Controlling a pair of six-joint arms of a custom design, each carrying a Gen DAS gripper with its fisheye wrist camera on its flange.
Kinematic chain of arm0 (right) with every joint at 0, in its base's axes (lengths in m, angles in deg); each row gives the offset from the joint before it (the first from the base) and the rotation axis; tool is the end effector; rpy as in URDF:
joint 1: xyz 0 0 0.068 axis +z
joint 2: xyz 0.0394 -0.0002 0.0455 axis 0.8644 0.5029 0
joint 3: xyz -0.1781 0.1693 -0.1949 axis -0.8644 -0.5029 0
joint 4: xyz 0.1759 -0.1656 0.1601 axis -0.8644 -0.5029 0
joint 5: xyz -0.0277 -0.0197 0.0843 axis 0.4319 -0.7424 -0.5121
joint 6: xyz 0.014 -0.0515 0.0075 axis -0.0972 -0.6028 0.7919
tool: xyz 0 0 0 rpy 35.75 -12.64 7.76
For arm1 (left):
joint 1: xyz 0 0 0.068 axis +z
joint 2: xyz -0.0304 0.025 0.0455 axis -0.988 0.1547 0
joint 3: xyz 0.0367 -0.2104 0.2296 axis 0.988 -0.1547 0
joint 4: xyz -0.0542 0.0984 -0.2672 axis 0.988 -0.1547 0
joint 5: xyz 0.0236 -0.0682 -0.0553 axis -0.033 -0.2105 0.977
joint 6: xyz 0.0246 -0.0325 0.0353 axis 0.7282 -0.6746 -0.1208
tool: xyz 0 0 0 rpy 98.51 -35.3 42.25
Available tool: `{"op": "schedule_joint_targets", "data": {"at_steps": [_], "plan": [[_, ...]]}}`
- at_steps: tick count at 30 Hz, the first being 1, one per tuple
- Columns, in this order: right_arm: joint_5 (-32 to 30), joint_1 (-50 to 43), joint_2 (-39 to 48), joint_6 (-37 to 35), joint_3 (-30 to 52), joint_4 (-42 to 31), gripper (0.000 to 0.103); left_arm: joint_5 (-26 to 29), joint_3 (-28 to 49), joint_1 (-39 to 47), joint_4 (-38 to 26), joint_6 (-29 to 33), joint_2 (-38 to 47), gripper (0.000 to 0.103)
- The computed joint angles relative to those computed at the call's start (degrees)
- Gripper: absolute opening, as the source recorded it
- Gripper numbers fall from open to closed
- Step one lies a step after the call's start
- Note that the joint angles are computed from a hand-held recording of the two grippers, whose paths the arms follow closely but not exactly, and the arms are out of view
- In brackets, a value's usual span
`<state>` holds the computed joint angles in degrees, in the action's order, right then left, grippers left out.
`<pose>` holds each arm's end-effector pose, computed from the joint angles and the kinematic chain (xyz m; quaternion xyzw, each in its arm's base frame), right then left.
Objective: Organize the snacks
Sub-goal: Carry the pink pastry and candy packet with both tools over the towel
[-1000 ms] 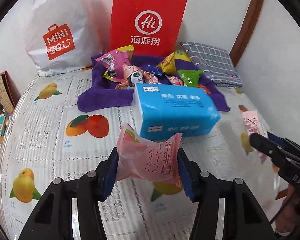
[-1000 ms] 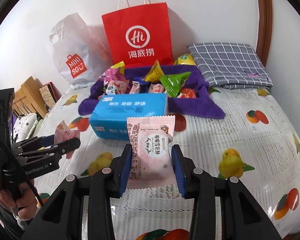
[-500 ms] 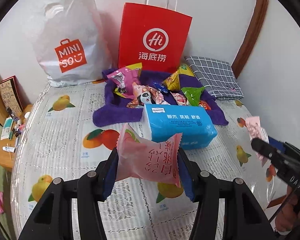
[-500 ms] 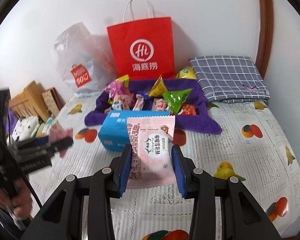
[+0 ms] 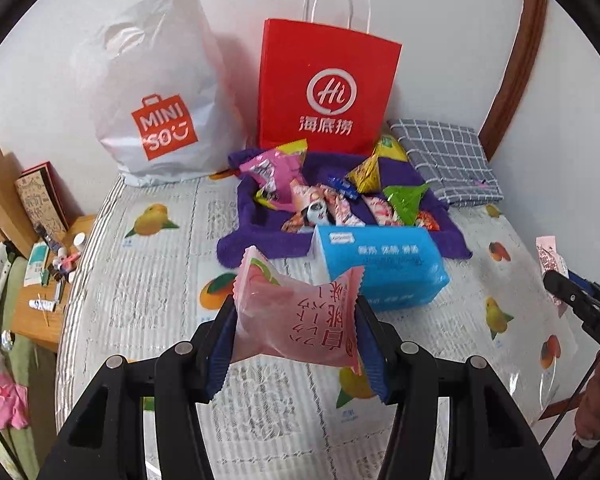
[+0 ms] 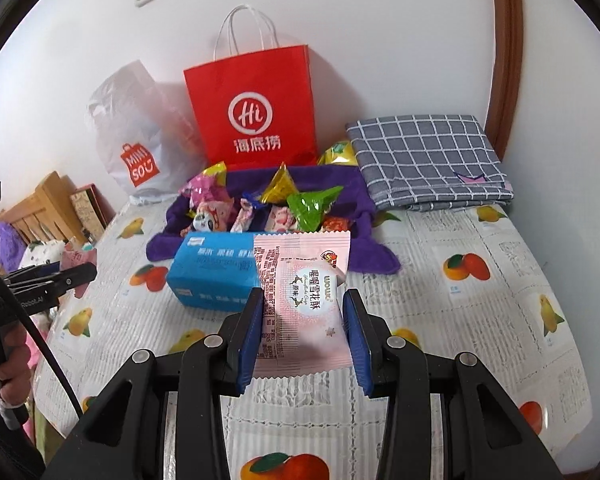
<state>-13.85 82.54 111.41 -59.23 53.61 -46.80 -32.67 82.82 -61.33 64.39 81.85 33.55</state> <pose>0.2421 0.0955 0.2159 -0.0023 0.9229 0.0667 0.3792 0.2884 0.0890 0.2231 0.0406 0.9335 -0.0821 0.3466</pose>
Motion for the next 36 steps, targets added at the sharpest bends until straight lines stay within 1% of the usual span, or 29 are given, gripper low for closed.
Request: {"op": "schedule_joint_targets", "data": {"at_steps": [4,12,16,18,20,23,31,36], "plan": [[-2.2,-1.49,1.76,-0.83,0.59,2.14,0.039,1.48,1.94,-1.25,-0.52,-2.14,0.96,0.053],[-6.39,-3.23,5.93,-4.85,3.8,4.7,0.039,-1.0,4.32,-5.05,0.85,-5.9,2.7,0.053],[-8.96,-4.19,8.1,-6.42,5.56,5.59,0.039,-0.17,5.62,-5.84,1.15,-9.88,4.34,0.053],[-10.46,-4.7,9.12,-7.23,6.39,5.84,0.039,-1.75,5.41,-6.74,2.21,-11.14,4.49,0.053],[-11.02,-4.83,10.03,-7.96,7.16,5.92,0.039,-2.15,5.55,-7.15,2.4,-12.15,4.91,0.053],[-12.05,-5.2,11.1,-8.86,7.95,6.32,0.039,-1.78,5.92,-7.48,1.99,-12.9,5.11,0.053],[-13.45,-5.9,12.34,-9.22,8.99,7.05,0.039,-3.69,6.01,-9.2,2.78,-13.87,3.74,0.053],[-12.9,-5.64,12.31,-9.57,9.68,6.86,0.039,-4.05,6.82,-10.13,2.39,-14.38,3.03,0.053]]}}
